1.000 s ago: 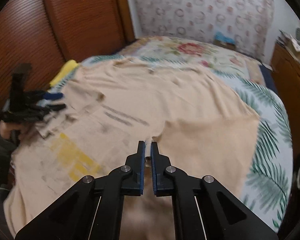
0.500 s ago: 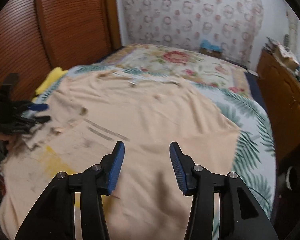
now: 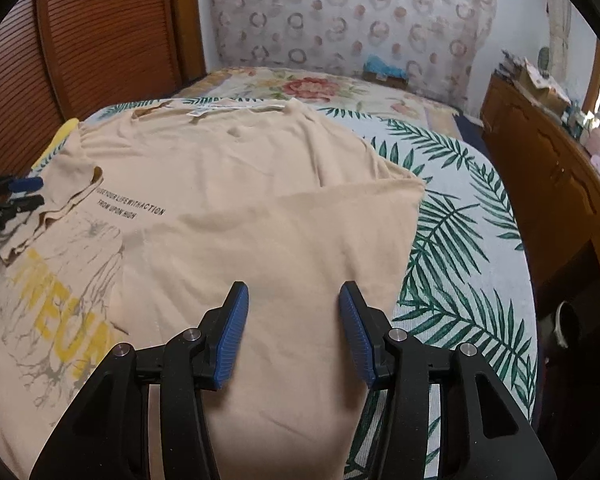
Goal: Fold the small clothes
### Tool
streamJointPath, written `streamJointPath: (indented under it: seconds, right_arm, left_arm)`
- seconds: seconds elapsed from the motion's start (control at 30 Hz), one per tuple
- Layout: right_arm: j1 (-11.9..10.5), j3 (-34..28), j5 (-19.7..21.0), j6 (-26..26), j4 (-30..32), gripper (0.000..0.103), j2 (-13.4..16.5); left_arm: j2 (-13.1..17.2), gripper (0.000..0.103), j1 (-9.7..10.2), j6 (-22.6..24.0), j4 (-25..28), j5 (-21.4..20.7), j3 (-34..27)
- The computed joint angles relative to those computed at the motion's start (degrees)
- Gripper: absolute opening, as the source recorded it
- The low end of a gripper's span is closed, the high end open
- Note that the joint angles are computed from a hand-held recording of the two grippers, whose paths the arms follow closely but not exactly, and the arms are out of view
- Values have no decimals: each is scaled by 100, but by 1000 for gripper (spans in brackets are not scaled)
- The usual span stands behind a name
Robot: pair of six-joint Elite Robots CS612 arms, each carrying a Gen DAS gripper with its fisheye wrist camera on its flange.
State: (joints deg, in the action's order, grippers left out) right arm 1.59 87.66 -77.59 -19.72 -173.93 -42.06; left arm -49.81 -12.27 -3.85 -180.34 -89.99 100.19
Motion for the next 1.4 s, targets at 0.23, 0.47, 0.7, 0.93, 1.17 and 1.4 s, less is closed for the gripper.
streamJointPath:
  seconds: [0.23,0.47,0.7,0.93,1.17,1.4]
  right_arm:
    - [-11,-15,59,-40,40,57,10]
    - [-5,-47,45,-35,58,58,20]
    - [-5,-64,-16,-37,15,59,40]
    - [-6,-59,-19,-43,8,59,39]
    - [0,-51,-22,-41,2,59,37]
    - [0,-50,-21,-42,3,59,37]
  left_arm:
    - [-37,56,92,-432,-349,400,-3]
    - [51,56,215,-681,-270,651,-286]
    - [148,56,221,-732,-82,763,-493]
    - [312,56,253,-829,152,727,-724]
    - [477,56,320,-899,499,699,-958]
    - [545,56,401,-905,530,281,-1047]
